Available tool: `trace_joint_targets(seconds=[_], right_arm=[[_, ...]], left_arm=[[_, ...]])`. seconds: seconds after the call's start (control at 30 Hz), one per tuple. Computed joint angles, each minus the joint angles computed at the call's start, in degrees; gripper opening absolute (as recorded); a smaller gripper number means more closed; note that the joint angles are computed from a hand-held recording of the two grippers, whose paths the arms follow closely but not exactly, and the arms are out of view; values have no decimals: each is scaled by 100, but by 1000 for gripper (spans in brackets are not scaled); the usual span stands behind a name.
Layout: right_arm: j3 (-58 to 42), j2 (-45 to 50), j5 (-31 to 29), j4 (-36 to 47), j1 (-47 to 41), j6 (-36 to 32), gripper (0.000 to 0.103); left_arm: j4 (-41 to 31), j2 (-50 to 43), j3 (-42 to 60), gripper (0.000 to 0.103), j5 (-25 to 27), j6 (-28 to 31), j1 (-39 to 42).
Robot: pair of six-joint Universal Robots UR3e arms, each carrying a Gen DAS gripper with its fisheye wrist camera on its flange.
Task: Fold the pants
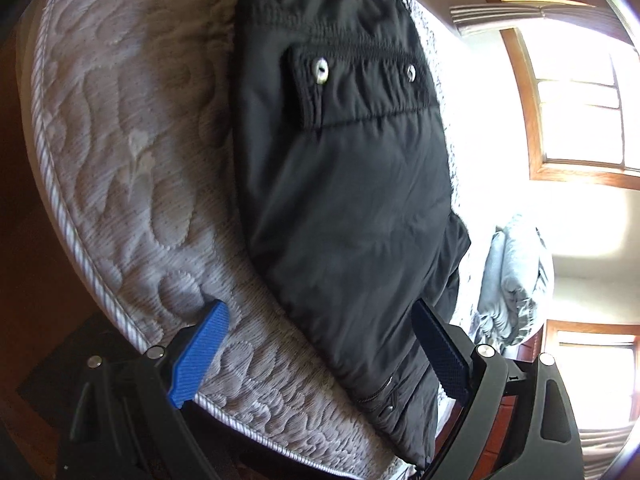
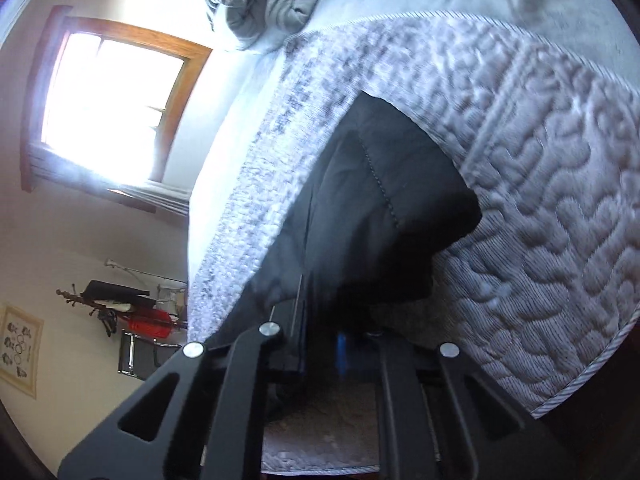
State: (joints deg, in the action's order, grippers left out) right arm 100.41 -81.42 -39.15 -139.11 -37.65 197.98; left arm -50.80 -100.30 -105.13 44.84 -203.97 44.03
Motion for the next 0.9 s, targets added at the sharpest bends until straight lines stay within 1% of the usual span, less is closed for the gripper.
trace_joint_targets(seconds=[0.1, 0.17, 0.37, 0.4, 0.43, 0.5, 0.57, 0.6, 0.63, 0.67, 0.7, 0.73, 0.8, 0.9], right_arm=[[-198, 2, -31, 47, -35, 50, 9], [-368, 18, -173, 232, -25, -59, 9], [-398, 2, -219, 498, -105, -234, 9], [-436, 19, -262, 531, -92, -262, 9], [-400, -5, -277, 521, -84, -266, 9], [-391, 8, -244, 502, -92, -228, 9], [-402, 56, -224, 501, -111, -210, 9], [-410, 67, -234, 517, -114, -219, 9], [-459, 93, -257, 568, -119, -241, 9], [-521, 129, -272, 597, -121, -241, 9], [-554, 124, -282, 626, -137, -244, 9], [-621, 122, -300, 669, -162, -256, 9], [-804, 135, -311, 776, -222, -307, 9], [-1146, 171, -335, 961, -309, -390, 9]], left_arm=[[28, -170, 164, 93, 34, -5, -24], [113, -315, 237, 93, 5, -55, -42], [702, -638, 379, 93, 6, -391, -148], [835, -697, 404, 90, -14, -430, -154], [954, -770, 471, 85, 4, -467, -179], [819, -917, 749, 83, 150, -462, -245], [562, -1059, 1052, 77, 398, -449, -361], [516, -1074, 1092, 68, 460, -434, -380], [494, -1082, 1140, 54, 578, -439, -430], [508, -1068, 1136, 47, 600, -394, -434], [609, -1051, 1080, 33, 556, -345, -435], [664, -1038, 1069, 23, 474, -255, -442], [786, -1078, 1193, 17, 396, -254, -593], [828, -1121, 1454, 13, 426, -268, -827]])
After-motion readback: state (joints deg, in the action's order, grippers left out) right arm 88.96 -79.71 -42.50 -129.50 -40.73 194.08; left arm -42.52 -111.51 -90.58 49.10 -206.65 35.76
